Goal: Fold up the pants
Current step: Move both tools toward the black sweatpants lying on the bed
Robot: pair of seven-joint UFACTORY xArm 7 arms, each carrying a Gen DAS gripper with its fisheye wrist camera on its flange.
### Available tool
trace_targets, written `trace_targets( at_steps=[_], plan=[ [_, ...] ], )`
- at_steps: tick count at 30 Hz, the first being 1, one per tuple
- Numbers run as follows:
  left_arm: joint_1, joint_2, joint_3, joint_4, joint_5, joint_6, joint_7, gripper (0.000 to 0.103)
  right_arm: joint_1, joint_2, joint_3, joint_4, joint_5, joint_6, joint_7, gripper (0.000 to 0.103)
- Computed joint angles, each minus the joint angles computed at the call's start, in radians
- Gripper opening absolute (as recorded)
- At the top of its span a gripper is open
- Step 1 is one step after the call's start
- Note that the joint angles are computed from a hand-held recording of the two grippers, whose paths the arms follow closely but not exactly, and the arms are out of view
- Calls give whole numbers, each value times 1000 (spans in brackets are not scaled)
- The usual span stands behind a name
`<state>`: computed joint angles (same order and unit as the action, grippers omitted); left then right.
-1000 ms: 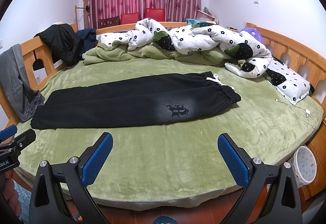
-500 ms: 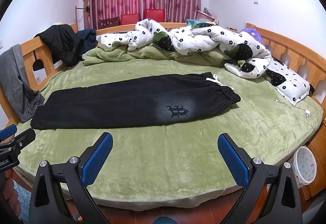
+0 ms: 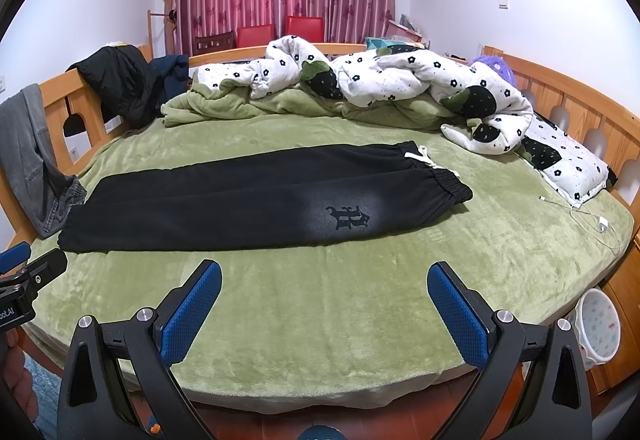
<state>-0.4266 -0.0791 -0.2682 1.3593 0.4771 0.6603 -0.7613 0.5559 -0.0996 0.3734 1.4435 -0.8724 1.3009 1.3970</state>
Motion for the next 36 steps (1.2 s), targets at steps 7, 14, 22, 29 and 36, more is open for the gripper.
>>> trace_targets(
  at_steps=[7,14,22,29,36],
  plan=[
    [1,18,3,8,28,13,-11,103,-2,-5,-3,-9,12,-12,-2,101],
    [-12,61,20,28,6,24,14,103,-20,12,-19,-18,48,-57,-30,101],
    [-31,130,50,67,33,58,13,103,-22,73,-66,-22,106,-144,-76,101],
    [-23,220,97,105,-38,73,51,103,-43,160,-130,-30,236,-298,-139,101],
    [-13,295,137,143,-103,67,61,101,-59,266,-185,6,410,-389,-240,101]
  ],
)
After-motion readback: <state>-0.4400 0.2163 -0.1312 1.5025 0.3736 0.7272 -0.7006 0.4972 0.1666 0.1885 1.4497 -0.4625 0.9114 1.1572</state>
